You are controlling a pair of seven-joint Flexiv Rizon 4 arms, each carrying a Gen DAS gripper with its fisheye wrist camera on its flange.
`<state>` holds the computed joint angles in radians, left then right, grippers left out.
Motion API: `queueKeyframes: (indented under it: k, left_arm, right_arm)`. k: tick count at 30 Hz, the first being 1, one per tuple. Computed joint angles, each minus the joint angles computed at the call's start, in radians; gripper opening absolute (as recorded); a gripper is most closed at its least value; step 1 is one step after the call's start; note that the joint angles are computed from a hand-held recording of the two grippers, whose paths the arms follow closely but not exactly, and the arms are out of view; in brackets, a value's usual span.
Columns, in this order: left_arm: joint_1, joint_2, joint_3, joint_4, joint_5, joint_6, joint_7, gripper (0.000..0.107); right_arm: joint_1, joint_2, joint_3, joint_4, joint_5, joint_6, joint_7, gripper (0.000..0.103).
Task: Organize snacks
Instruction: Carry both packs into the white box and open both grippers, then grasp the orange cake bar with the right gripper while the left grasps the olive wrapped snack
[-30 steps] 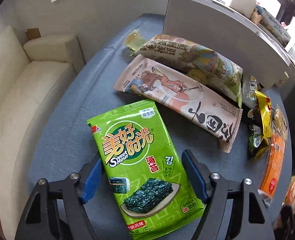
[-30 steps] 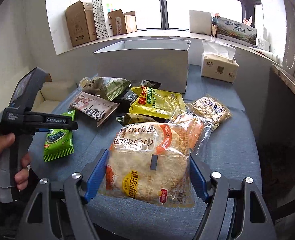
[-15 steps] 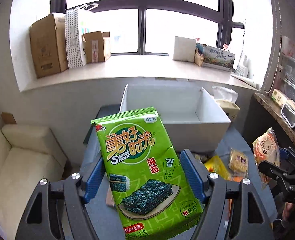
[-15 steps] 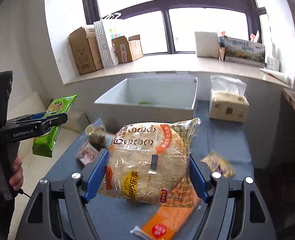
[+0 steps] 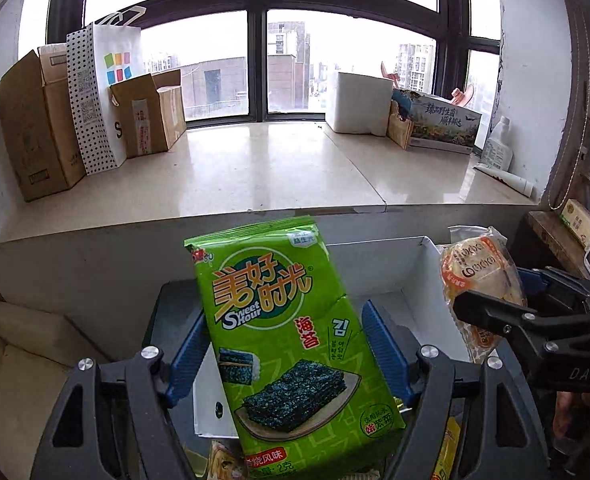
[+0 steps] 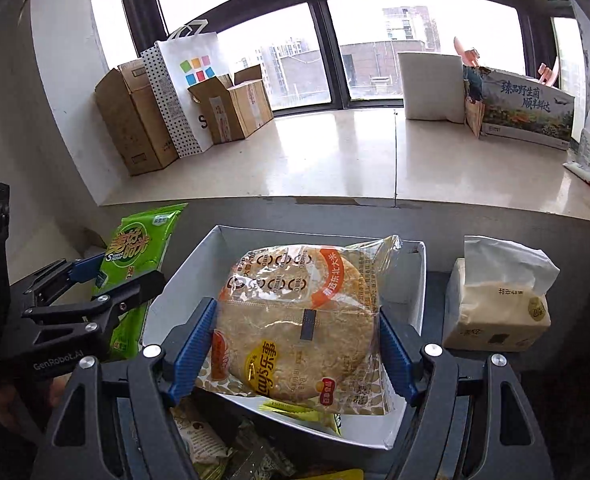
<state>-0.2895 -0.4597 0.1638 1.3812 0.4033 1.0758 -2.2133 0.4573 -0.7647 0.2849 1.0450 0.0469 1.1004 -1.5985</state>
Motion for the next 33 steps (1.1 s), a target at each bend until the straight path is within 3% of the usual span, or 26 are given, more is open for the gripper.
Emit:
queueKeyframes:
  k: [2,4,14,18,25,27,30,33]
  left_arm:
    - [-0.006,-0.026,0.014,-0.038,0.014,-0.044,-0.01,0.103]
    - [0.006,-0.025,0.01,-0.024,0.012,-0.027,-0.007,0.103]
    - [0.019,0.071,0.003,0.13,0.016,0.066,-0.026,0.103]
    - [0.005,0.146,-0.004,0.221,0.038,0.115,-0.044,0.103]
    - [-0.001,0.31,-0.055,0.492,0.074,0.321,-0.077,0.103]
    - [-0.041,0.346,-0.042,0.521,0.184,0.297,-0.199,0.103]
    - [-0.059,0.392,-0.062,0.573,0.305,0.273,-0.346,0.103]
    - [-0.056,0.422,-0.101,0.626,0.354,0.233,-0.442,0.103]
  right_arm:
    - [-0.002,-0.028,0.01,-0.045,0.013,-0.036,0.014,0.095]
    - [0.001,-0.03,0.003,-0.043,0.027,-0.02,0.037,0.103]
    - [-0.048,0.054,0.053,0.11,0.061,0.119,-0.014,0.103]
    - [-0.096,0.13,0.104,0.234,0.103,0.198,-0.06,0.103]
    - [-0.174,0.317,0.164,0.588,0.174,0.417,-0.091,0.103]
    - [-0.158,0.365,0.129,0.696,0.16,0.466,-0.042,0.103]
    - [-0.028,0.433,-0.039,0.862,0.098,0.52,0.11,0.103]
    - [-0.021,0.456,-0.045,0.962,0.078,0.515,0.156,0.103]
